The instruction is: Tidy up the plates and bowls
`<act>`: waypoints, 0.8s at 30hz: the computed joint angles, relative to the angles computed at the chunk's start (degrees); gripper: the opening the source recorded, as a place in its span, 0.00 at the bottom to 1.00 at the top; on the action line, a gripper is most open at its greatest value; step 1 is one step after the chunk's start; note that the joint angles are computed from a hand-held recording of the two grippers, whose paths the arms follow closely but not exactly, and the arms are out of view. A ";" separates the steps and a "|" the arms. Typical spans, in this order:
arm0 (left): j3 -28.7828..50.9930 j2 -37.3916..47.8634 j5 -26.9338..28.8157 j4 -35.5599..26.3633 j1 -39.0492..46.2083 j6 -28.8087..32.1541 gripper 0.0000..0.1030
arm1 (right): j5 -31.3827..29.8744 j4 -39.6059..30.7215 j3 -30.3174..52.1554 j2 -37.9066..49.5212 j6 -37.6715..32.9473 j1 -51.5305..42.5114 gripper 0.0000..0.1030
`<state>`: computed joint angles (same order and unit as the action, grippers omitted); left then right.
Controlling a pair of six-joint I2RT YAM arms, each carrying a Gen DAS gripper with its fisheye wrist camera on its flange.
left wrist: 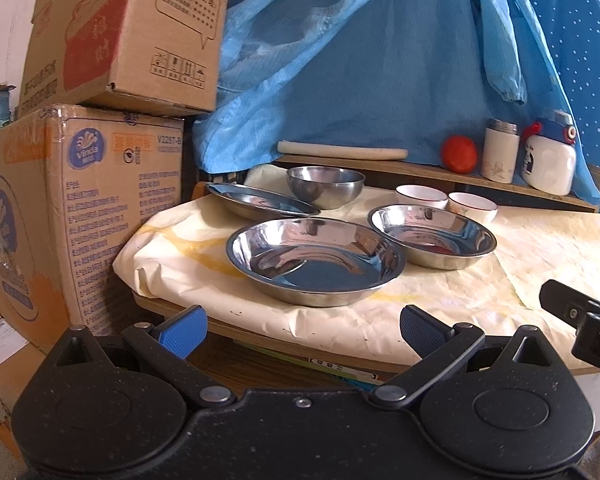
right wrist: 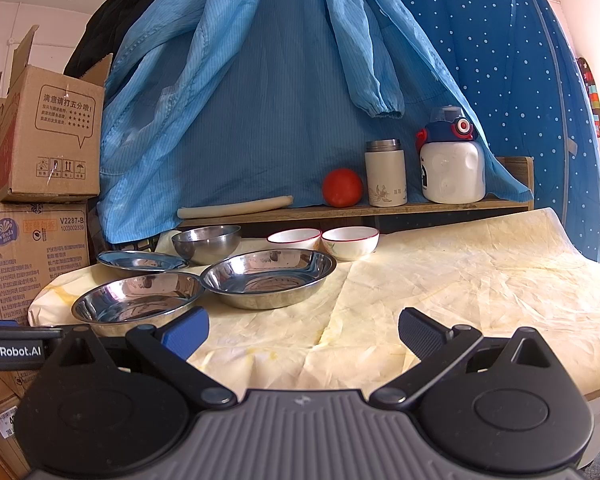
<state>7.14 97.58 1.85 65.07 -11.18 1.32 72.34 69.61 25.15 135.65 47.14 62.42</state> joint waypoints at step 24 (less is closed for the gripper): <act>27.45 0.20 5.74 -31.63 8.79 3.74 0.99 | -30.51 6.00 0.96 -11.29 -34.36 -21.61 1.00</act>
<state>34.59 97.78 7.59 33.43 -2.39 5.06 41.83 75.61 26.11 124.36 12.78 40.81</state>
